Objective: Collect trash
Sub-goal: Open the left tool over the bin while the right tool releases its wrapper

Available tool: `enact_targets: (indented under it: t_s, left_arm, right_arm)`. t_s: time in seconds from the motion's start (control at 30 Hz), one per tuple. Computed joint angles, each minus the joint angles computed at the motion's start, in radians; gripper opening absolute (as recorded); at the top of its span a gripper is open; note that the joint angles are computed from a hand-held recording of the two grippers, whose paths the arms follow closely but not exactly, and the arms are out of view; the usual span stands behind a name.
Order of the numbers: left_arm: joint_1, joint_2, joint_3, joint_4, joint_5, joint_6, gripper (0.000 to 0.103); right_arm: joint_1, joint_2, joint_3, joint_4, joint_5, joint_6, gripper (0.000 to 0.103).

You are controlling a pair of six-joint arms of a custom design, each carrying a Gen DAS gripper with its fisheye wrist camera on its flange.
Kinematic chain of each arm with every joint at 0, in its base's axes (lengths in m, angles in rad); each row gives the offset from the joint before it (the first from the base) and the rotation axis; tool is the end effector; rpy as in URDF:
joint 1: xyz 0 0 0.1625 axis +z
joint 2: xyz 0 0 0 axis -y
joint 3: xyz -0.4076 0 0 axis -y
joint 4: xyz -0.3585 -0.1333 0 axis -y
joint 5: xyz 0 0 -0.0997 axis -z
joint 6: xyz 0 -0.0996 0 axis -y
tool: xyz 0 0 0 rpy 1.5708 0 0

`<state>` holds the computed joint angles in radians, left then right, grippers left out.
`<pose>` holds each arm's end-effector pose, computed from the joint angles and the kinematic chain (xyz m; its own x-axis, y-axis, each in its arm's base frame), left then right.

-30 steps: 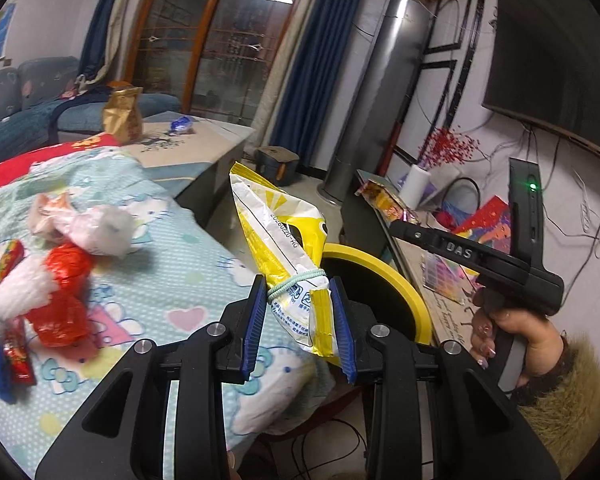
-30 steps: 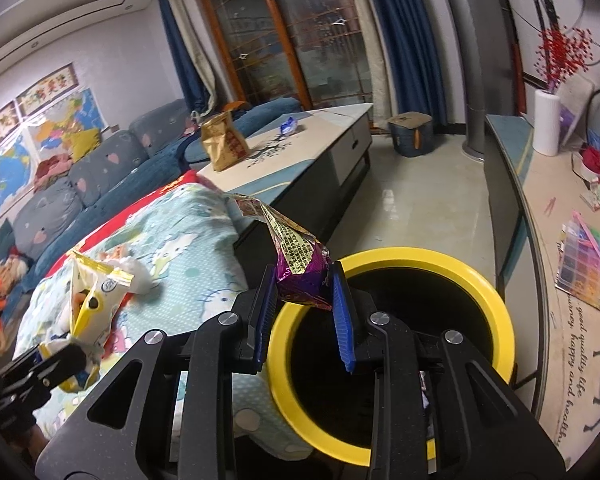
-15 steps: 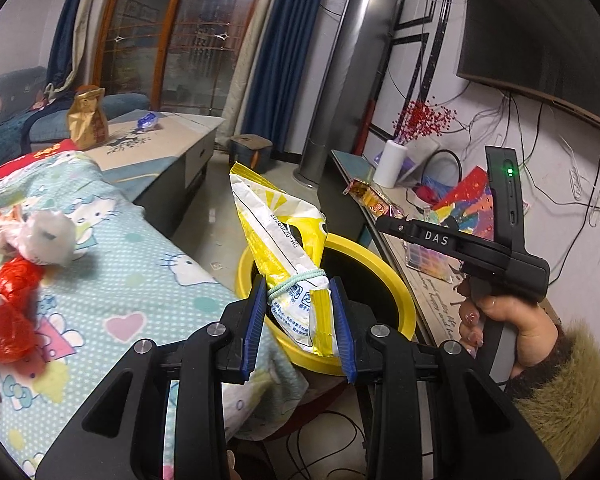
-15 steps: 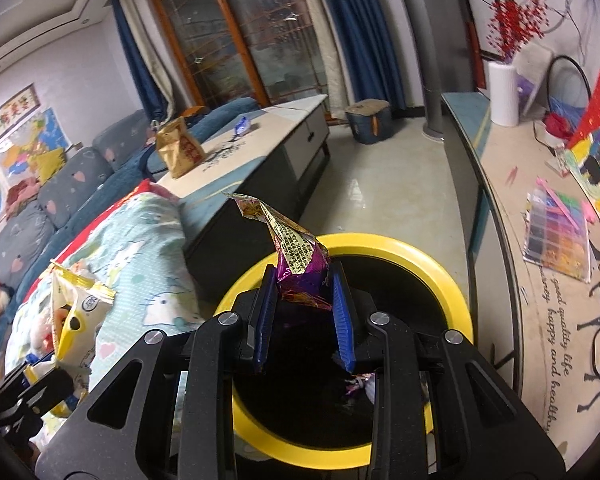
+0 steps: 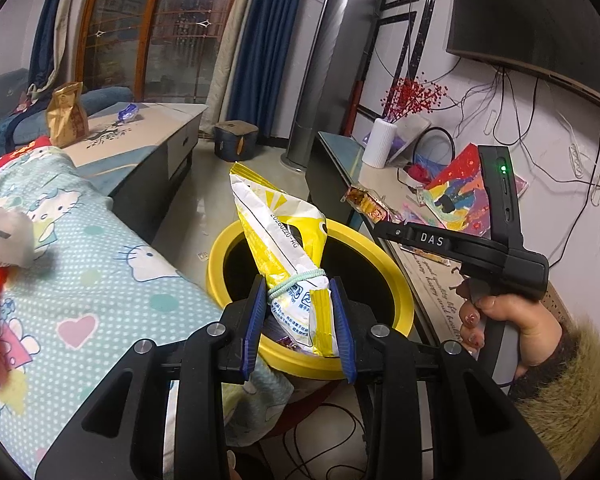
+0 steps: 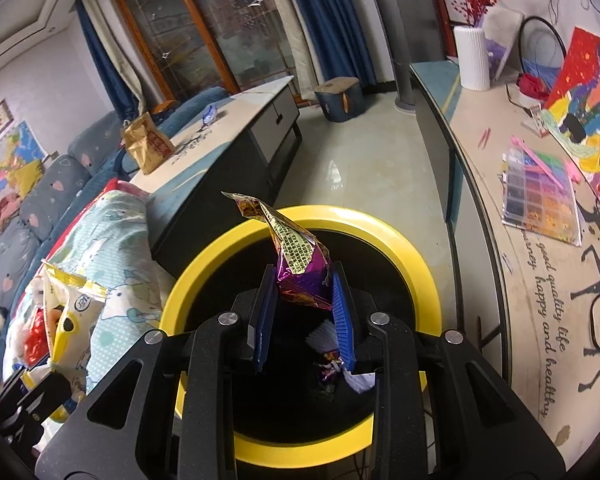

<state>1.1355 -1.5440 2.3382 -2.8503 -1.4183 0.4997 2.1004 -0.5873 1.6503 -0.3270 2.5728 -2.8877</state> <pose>-0.0325 -0.4219 0.2737 -0.6341 0.6937 -0.3415 0.7711 0.5351 -0.3451 0.2884 -0.3949 -0.0348 -0.8405 0.4038 0.3613 -0.1323 0.4938 -0.8595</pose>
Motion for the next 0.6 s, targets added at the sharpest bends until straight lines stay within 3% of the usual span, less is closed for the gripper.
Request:
enact_targets:
  t_s: [0.17, 0.23, 0.27, 0.3, 0.33, 0.37, 0.4, 0.47, 0.6]
  left_arm:
    - [-0.002, 0.052, -0.006, -0.034, -0.007, 0.02, 0.032]
    - [-0.004, 0.082, -0.015, -0.051, -0.006, 0.026, 0.035]
    - [-0.002, 0.098, -0.026, -0.048, -0.01, 0.025, 0.045]
    - [-0.001, 0.107, -0.03, -0.052, -0.012, 0.027, 0.053]
    - [0.0, 0.115, -0.032, -0.062, -0.014, 0.031, 0.067]
    - [0.001, 0.12, -0.034, -0.072, -0.016, 0.034, 0.073]
    - [-0.001, 0.121, -0.034, -0.076, -0.015, 0.031, 0.074]
    - [0.003, 0.11, -0.032, -0.082, -0.016, 0.027, 0.087]
    - [0.011, 0.077, -0.024, -0.094, -0.008, 0.017, 0.092]
  right_arm:
    - [-0.018, 0.0, 0.005, 0.027, -0.03, 0.037, 0.023]
    - [-0.025, -0.002, 0.008, 0.041, -0.038, 0.065, 0.035]
    - [-0.026, -0.003, 0.013, 0.035, -0.031, 0.076, 0.049]
    - [-0.026, -0.005, 0.02, 0.025, -0.025, 0.085, 0.051]
    - [-0.027, -0.009, 0.027, 0.019, -0.024, 0.095, 0.051]
    - [-0.027, -0.008, 0.024, 0.032, -0.019, 0.108, 0.052]
    - [-0.026, -0.006, 0.02, 0.041, -0.012, 0.115, 0.053]
    - [-0.022, -0.007, 0.023, 0.03, 0.003, 0.114, 0.054]
    - [-0.001, 0.004, 0.005, 0.012, 0.029, 0.069, 0.056]
